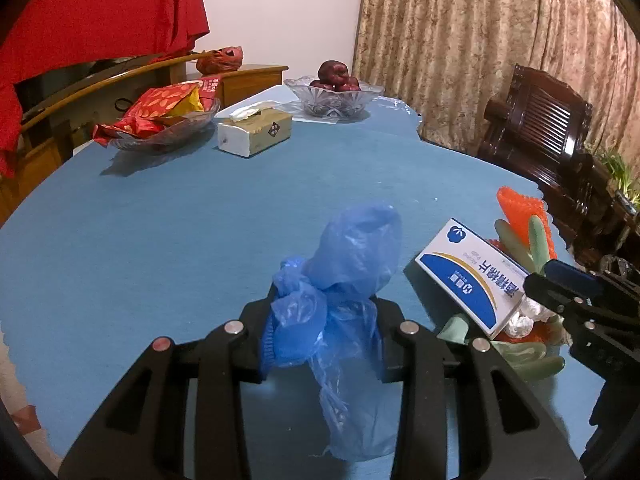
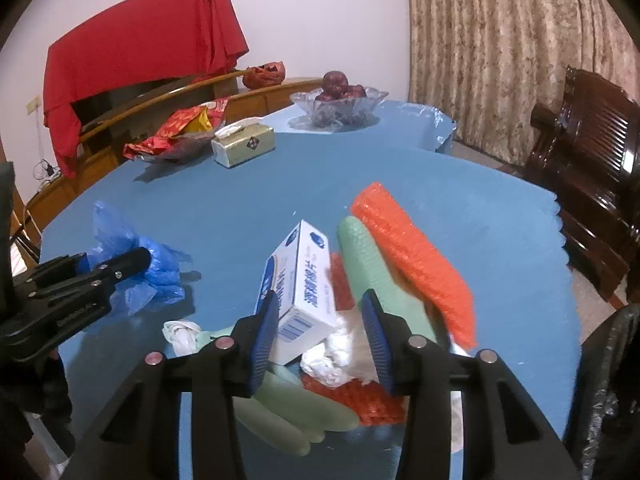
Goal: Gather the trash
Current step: 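Grasp the white alcohol-wipe box with the right gripper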
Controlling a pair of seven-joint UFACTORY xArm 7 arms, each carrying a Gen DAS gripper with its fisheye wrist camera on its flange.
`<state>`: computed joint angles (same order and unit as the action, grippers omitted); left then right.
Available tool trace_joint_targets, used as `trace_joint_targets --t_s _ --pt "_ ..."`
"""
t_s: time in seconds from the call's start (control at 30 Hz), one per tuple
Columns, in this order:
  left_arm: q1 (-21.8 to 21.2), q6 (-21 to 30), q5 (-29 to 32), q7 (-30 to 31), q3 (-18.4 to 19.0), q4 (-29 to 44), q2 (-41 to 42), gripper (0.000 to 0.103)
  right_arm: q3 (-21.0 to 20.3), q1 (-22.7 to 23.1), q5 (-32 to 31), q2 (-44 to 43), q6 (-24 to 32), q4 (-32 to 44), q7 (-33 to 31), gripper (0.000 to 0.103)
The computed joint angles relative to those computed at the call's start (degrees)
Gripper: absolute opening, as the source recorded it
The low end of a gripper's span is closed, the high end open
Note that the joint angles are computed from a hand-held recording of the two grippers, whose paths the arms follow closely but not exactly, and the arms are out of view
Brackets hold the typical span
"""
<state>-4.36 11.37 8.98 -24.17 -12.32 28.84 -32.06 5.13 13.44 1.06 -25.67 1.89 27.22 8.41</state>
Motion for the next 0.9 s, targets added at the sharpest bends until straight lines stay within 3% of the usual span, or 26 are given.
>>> trace_joint_targets --t_s 0.43,0.53,0.57,0.63,0.9 --pt "-1.1 -0.2 -1.0 1.8 1.6 -0.4 0.1 0.035 -0.3 1.3 0.8 4.7 0.6 2.1 0.1 0.046" --pt "-1.1 0.2 -1.2 1.2 1.0 -0.5 -0.2 0.035 -2.1 3.4 2.2 5.4 1.4 2.7 -1.1 0.045" --pt "-1.1 0.2 -1.3 1.2 1.0 -0.4 -0.1 0.035 -2.9 4.4 2.9 5.5 1.5 2.9 -1.9 0.039" --pt "-1.0 0.2 -1.3 1.3 1.0 -0.4 -0.1 0.035 -4.8 6.7 4.6 5.4 1.3 2.8 -3.9 0.037" --pt "-0.7 0.3 -1.2 0.9 0.6 0.0 -0.7 0.035 -7.5 10.4 8.3 1.1 0.2 1.6 -8.2 0.035"
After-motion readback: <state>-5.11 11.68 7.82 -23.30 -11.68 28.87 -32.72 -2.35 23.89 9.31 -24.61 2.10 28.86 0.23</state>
